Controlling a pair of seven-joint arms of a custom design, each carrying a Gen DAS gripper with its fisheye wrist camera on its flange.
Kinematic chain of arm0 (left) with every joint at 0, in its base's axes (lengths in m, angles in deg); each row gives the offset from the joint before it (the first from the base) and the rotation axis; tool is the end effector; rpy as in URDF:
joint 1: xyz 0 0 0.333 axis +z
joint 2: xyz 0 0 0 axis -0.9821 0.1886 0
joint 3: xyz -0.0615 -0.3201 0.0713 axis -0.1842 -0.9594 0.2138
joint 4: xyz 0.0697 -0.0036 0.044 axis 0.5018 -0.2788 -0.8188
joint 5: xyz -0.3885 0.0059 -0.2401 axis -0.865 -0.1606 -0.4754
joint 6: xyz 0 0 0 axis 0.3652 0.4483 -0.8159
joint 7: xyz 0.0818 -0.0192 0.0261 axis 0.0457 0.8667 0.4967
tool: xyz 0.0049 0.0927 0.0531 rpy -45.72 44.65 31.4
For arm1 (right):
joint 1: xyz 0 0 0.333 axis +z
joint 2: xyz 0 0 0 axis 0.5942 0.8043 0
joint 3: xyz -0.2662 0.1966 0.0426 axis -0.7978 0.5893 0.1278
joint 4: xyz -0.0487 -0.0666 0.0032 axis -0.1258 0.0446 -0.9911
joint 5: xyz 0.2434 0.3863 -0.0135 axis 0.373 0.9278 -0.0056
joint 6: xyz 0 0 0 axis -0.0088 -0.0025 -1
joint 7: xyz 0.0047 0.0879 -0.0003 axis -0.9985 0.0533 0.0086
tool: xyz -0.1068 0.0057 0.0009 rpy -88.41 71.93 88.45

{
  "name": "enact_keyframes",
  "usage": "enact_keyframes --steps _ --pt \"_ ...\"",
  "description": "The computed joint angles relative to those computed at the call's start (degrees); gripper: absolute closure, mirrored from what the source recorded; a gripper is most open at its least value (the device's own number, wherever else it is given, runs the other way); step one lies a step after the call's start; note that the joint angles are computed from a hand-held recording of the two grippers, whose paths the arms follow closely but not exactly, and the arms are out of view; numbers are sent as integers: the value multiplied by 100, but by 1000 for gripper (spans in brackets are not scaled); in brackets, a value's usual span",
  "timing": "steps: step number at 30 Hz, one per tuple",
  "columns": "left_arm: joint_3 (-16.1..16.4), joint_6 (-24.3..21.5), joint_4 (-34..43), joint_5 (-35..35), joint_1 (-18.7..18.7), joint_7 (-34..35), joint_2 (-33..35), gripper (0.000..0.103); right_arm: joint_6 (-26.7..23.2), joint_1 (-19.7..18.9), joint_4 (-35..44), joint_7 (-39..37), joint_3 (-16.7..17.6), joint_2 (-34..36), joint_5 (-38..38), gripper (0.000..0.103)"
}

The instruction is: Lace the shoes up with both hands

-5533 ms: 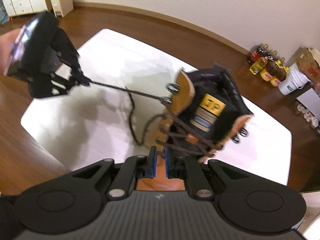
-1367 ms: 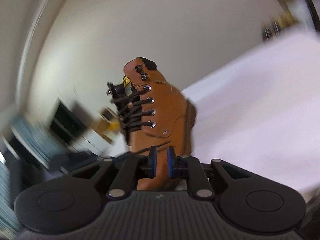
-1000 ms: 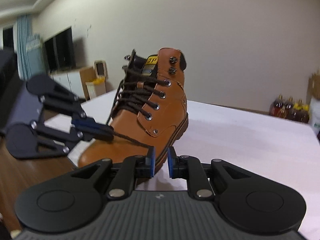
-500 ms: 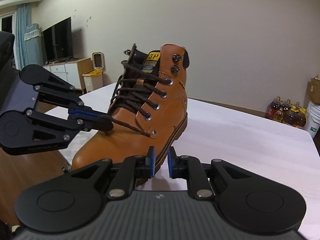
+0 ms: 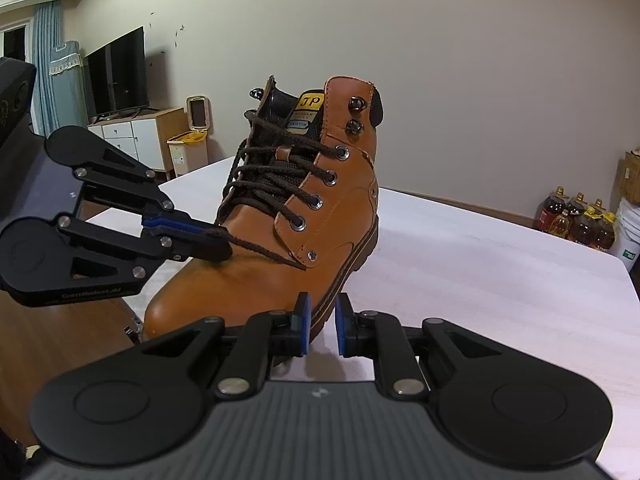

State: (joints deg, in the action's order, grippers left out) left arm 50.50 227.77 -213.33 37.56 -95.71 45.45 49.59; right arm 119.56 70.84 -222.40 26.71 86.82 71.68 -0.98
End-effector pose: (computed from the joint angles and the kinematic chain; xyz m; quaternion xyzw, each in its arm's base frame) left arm 0.4662 -0.2015 0.6183 -0.3137 0.8310 -0.3132 0.3360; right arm 0.4316 0.3030 0.4214 -0.7829 0.4185 -0.2049 0.4122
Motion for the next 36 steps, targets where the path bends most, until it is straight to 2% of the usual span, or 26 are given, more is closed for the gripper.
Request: enact_keyframes --steps 4,6,10,14,15,17,19,22,25,26,27,28,30,31,32,34,36 --pt "23 11 -6 -26 -17 7 15 99 -9 283 26 54 -297 48 -121 88" --pt "135 37 -18 -142 -128 113 8 99 -1 426 41 76 -461 71 -212 88" --pt "466 74 -25 -544 -441 533 -35 99 74 292 52 -47 -378 84 -395 88" --pt "810 13 35 -980 -690 1155 -85 99 173 1 82 -432 -142 77 -642 88" --pt "951 -32 54 -1152 -808 1395 -105 99 226 -187 94 -567 33 88 -715 88" --pt "1134 -138 98 -1467 -934 1799 -139 99 358 -843 99 -1219 771 121 -412 88" --pt "1268 -173 117 -1812 -1050 2174 -176 99 504 -1338 107 -1935 1376 165 -37 88" --pt "1394 37 191 -2354 -1177 2596 -183 99 662 -1822 167 -3002 2100 258 894 88" --pt "1425 313 314 -2745 -1261 2828 -143 99 763 -1927 349 -3299 2310 449 1829 88" --pt "1394 435 383 -2813 -1266 2856 -103 99 830 -1869 403 -3198 2245 514 2011 88" --pt "1315 526 428 -2810 -1215 2817 -64 99 912 -1708 444 -2755 1991 574 1882 88" --pt "1243 572 460 -2783 -1160 2757 -30 99 952 -1575 465 -2365 1766 605 1661 88" --pt "996 659 567 -2579 -963 2528 97 99 1074 -1249 575 -981 1114 711 867 86" --pt "826 731 574 -2409 -811 2367 143 99 1127 -1190 631 -631 964 761 663 86" --pt "669 795 580 -2224 -667 2192 187 99 1181 -1165 689 -322 859 811 492 86" --pt "415 884 591 -1856 -426 1831 274 99 1231 -1183 789 -352 838 897 551 86" --pt "125 956 609 -1460 -140 1372 366 99 1234 -1213 898 -105 756 992 182 86"
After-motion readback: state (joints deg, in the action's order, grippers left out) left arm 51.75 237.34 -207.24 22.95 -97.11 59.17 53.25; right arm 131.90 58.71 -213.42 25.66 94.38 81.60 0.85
